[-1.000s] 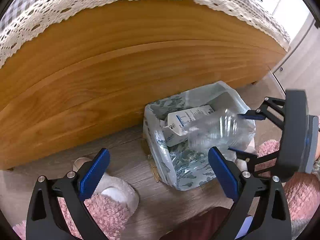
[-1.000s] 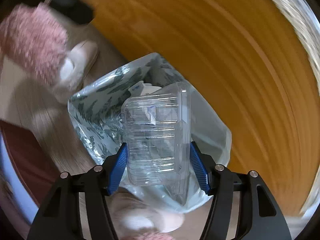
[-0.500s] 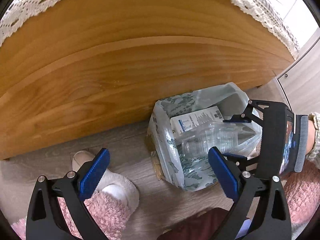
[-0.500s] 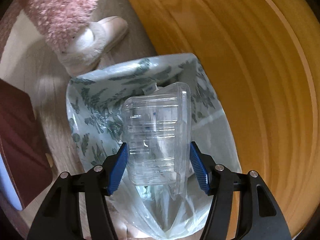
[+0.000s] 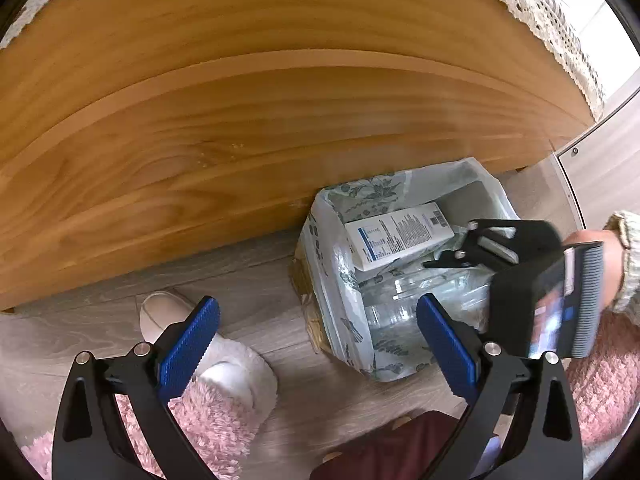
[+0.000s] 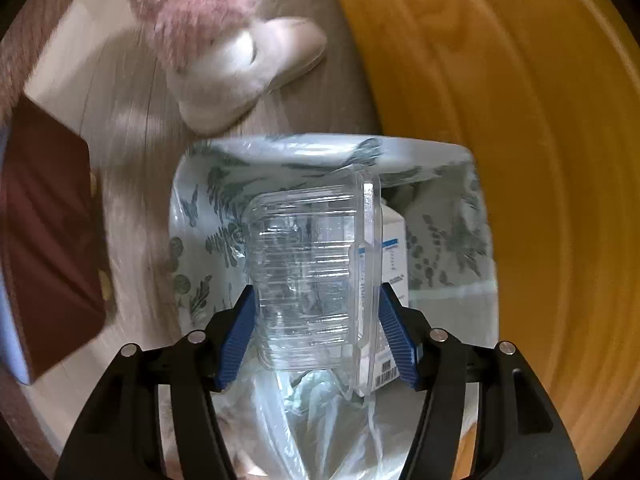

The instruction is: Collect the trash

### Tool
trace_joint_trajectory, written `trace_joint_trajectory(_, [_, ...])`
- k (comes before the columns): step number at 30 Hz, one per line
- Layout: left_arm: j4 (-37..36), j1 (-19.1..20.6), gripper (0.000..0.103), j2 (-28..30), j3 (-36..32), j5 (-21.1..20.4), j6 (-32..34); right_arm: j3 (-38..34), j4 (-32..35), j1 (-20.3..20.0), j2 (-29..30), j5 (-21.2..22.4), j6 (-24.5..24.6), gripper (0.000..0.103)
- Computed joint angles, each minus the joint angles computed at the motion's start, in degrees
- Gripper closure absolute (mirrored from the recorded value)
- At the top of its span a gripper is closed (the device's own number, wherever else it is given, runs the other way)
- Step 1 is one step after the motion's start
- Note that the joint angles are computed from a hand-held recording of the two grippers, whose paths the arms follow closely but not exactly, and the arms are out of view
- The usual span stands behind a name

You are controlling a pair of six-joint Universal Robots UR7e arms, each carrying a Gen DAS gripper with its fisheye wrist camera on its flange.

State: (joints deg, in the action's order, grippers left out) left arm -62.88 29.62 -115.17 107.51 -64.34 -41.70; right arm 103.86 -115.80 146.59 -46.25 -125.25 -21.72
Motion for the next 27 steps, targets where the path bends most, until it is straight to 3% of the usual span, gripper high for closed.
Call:
trace_joint_trajectory(10, [0.6, 1.7, 0.008, 0.5, 0.0, -0.5, -0.1, -0.2, -0.1, -2.6, 2.6, 1.5, -1.6, 0.043])
trace_joint_trajectory(14, [1.5, 3.3, 0.008, 1.4, 0.3, -0.8, 0.6, -0.6, 1.2, -3.4, 3.2, 3.3, -0.1, 0.043])
trace_joint_trajectory(17, [2.0, 4.2, 0.008, 2.0, 0.6, -0.9, 1.0, 0.3, 0.4, -3.3, 3.7, 1.7, -1.3, 0.043])
trace_joint_trajectory(27, [2.1, 4.9, 0.008, 2.2, 0.9, -1.3, 2.0, -0.1, -0.6, -4.1, 3.6, 2.2, -0.6, 0.043])
